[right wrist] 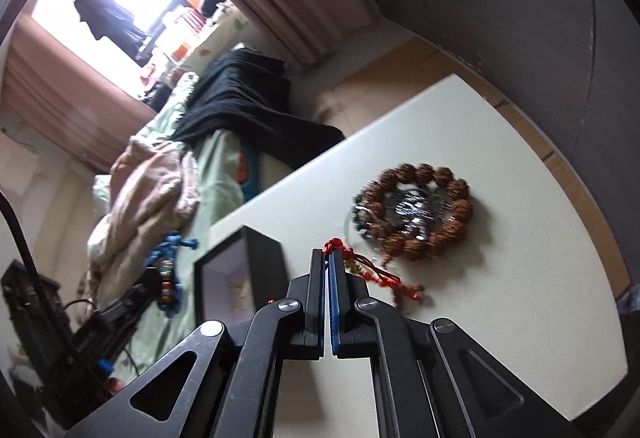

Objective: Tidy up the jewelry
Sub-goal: 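Drop the blue tassel into the box with the left tool while the right tool drops the red cord in, then grasp the silver hoop from the pile with the left tool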

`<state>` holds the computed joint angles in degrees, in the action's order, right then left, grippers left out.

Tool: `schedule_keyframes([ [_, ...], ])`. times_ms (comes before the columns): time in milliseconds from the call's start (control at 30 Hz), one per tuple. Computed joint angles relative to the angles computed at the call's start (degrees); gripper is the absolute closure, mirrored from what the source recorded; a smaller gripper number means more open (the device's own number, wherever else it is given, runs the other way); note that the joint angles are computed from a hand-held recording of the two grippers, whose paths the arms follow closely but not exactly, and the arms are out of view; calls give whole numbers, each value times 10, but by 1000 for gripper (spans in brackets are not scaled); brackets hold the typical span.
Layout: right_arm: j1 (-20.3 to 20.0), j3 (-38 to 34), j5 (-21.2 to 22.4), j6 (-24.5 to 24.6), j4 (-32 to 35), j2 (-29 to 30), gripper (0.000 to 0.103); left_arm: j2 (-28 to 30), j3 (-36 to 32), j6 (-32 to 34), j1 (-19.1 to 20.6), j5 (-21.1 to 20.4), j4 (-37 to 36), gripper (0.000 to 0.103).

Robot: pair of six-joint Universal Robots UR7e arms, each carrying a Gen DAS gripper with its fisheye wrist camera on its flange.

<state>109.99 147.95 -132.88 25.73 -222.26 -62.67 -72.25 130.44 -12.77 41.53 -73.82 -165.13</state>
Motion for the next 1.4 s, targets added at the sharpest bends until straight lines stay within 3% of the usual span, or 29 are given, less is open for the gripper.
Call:
schedule_keyframes([
  [200, 10, -33, 32, -38, -47, 38, 100, 1, -9, 7, 10, -4, -4, 83],
  [333, 1, -43, 78, -59, -61, 48, 100, -1, -13, -4, 20, 8, -7, 48],
  [733, -11, -89, 199, -95, -75, 102, 100, -21, -17, -27, 46, -1, -11, 46],
  [800, -5, -104, 183, -89, -41, 105, 94, -23, -17, -25, 45, 0, -10, 46],
  [900, -11, -105, 170, -57, 13, 93, 60, -25, -15, -23, 44, -2, -7, 46],
  [933, -9, -102, 157, -54, 1, 95, 55, -25, -14, -22, 42, -2, -6, 46],
  [1033, 3, -93, 113, -57, 0, 82, 50, -24, -10, -16, 35, 0, -9, 46],
  [1200, 3, -58, 77, -33, -12, 51, 49, -15, -4, -8, 20, 4, -10, 46],
  [1400, -20, -16, 63, 3, -14, 4, 49, 9, -1, -7, -11, 13, -16, 46],
])
